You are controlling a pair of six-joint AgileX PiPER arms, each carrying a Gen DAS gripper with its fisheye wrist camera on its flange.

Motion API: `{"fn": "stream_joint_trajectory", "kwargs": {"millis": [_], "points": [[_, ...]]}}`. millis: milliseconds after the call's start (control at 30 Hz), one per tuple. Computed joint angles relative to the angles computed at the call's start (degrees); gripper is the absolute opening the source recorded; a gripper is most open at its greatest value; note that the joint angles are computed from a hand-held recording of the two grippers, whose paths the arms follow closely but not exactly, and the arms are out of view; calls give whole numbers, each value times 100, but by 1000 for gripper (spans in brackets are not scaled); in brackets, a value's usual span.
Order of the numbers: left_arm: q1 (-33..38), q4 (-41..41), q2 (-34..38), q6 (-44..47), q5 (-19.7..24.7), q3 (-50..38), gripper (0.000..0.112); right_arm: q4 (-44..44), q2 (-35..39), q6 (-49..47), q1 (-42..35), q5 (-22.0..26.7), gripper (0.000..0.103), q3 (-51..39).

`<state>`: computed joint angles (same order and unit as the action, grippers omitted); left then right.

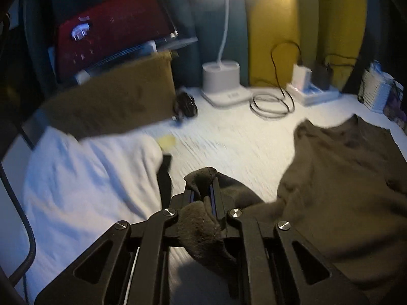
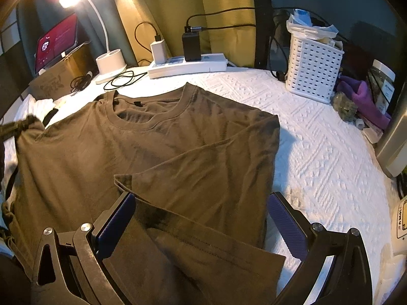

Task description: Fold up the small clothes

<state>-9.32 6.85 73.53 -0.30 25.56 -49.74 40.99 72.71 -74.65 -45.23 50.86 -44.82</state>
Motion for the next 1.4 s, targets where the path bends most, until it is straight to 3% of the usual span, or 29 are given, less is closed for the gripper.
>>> {"fn": "stream_joint_trajectory", "kwargs": {"millis": [133, 300, 367, 633, 767, 933, 1000, 1033, 1133, 1233, 1400], "points": [[-99, 504, 118, -477, -182, 74, 9, 31, -67, -49, -140, 80, 103, 0], [202, -112, -269, -111, -11, 366, 9, 40, -101, -145, -348, 162, 103, 34], [66, 24, -557, -329, 56, 448, 9, 26, -95, -148, -374, 163, 103, 41], [-1421, 636, -1118, -1378, 436, 236, 9, 166, -348, -283, -445, 408, 103, 98], [-2426, 1653, -798, -2550, 449, 178, 9, 222, -515, -387, -613, 593, 103, 157], [-3199, 1845, -401, -3210, 384, 251, 10, 251, -608, -525, -925, 759, 103, 195], [-3196, 1131, -220, -2703, 376, 227, 11, 248, -593, -565, -1015, 769, 103, 202], [-3151, 677, -205, -2323, 387, 236, 18, 254, -575, -593, -1055, 786, 103, 205], [-3038, -167, -471, -1516, 517, 370, 60, 225, -558, -620, -1104, 778, 103, 215], [-2686, -601, -1031, -849, 869, 462, 60, 196, -542, -602, -1072, 738, 103, 212], [-1338, -1630, -1568, 710, 1308, 586, 60, 145, -491, -421, -788, 552, 103, 240]]}}
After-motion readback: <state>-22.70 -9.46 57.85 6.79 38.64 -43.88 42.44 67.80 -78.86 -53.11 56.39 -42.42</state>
